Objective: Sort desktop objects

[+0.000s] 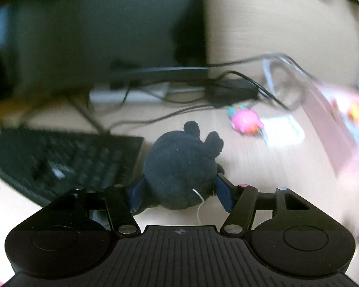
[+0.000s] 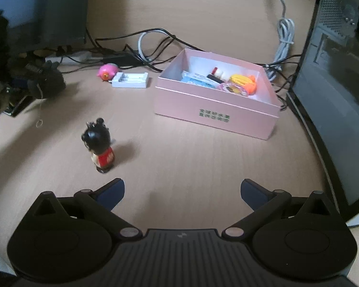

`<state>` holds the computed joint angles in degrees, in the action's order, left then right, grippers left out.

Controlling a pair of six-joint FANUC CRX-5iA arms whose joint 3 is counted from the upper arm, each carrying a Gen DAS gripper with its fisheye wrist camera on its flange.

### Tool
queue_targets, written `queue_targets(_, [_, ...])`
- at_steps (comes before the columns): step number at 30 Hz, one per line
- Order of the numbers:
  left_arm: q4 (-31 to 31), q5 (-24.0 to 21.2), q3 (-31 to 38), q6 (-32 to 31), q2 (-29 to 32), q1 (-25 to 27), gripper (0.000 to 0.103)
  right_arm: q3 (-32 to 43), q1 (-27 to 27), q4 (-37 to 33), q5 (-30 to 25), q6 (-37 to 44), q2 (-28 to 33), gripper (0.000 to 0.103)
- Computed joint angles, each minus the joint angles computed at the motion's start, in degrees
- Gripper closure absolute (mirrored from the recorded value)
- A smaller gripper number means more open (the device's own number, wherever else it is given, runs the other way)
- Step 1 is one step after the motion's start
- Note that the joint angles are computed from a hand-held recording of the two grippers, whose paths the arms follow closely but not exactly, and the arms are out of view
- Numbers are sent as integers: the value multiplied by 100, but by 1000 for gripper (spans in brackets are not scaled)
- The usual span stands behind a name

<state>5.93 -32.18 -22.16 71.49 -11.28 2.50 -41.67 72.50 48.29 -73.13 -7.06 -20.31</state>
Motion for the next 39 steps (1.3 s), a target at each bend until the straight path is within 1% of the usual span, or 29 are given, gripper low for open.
queue_targets(3, [-103,-372,-141,-1018,-368,16,36,32,-227,67,420,119,92,0])
queue_targets(4, [-235,-488,-196,-1317,-506,-23,36,46,-281,78,538,168,127,0])
queue_targets(5, [-451,-534,-226,-1460,-601,-119,36,54,-315,93,626,202,155,0])
queue_targets(7, [-895,-481,-372,-1752,-807,-343,36,83,-355,130,729,234,250,0])
queue_targets(9, [-1273,-483,-471,-1774,-912,-581,35,84,-376,141,779,219,287,0])
queue_targets(10, [-1447,-513,-453,-1596,-894,-690,35,82,-389,132,803,202,287,0])
queue_targets(11, [-1533,-554,-419,-1412,-852,-776,33,90,-394,106,803,195,291,0])
queue_targets(12, [-1450,-599,-409,-1356,-828,-786,32,110,-413,62,796,211,315,0])
queue_targets(13, [-1254,-626,-424,-1362,-816,-752,30,132,-435,11,785,252,335,0])
queue_targets(15, [-686,-680,-507,-1515,-828,-620,30,187,-476,-113,775,332,387,0])
queue_targets(17, [-18,-618,-745,-1858,-939,-474,29,206,-493,-218,787,368,396,0])
queue_targets(19, [635,-585,-1003,-2235,-1075,-350,26,220,-501,-336,792,365,401,0])
queue_targets(21, [1375,-596,-1270,-2649,-1190,-213,20,228,-517,-468,795,341,387,0])
queue_targets(23, [2017,-706,-1499,-2972,-1308,-100,15,248,-562,-648,821,322,371,0])
queue_targets(24, [2276,-771,-1601,-3111,-1378,-45,13,248,-596,-746,863,284,350,0])
queue_targets(25, [2513,-829,-1712,-3234,-1463,8,12,192,-587,-700,881,159,307,0])
queue_targets(26, [2632,-857,-1786,-3280,-1536,29,10,201,-581,-702,839,149,325,0])
queue_targets(28, [2713,-865,-1884,-3236,-1659,64,9,166,-560,-673,844,101,301,0])
queue_targets(31, [2702,-909,-1952,-2942,-1841,192,8,137,-539,-628,839,22,306,0])
queue_targets(33, [2665,-972,-1964,-2681,-1966,351,7,204,-599,-761,884,243,289,0])
queue_targets(35, [2344,-1053,-1892,-2209,-2100,505,6,400,-776,-1133,1063,1013,260,0])
queue_targets(36, [2072,-1099,-1823,-1894,-2165,572,6,579,-881,-1398,1126,1422,278,0])
queue_targets(37, [1750,-1147,-1743,-1535,-2232,630,6,659,-884,-1370,1095,1532,269,0])
queue_targets(38, [1475,-1211,-1686,-1213,-2309,726,5,639,-776,-1047,1035,1402,244,0])
queue_targets(39, [1267,-1297,-1647,-940,-2379,840,4,635,-614,-554,946,1360,254,0])
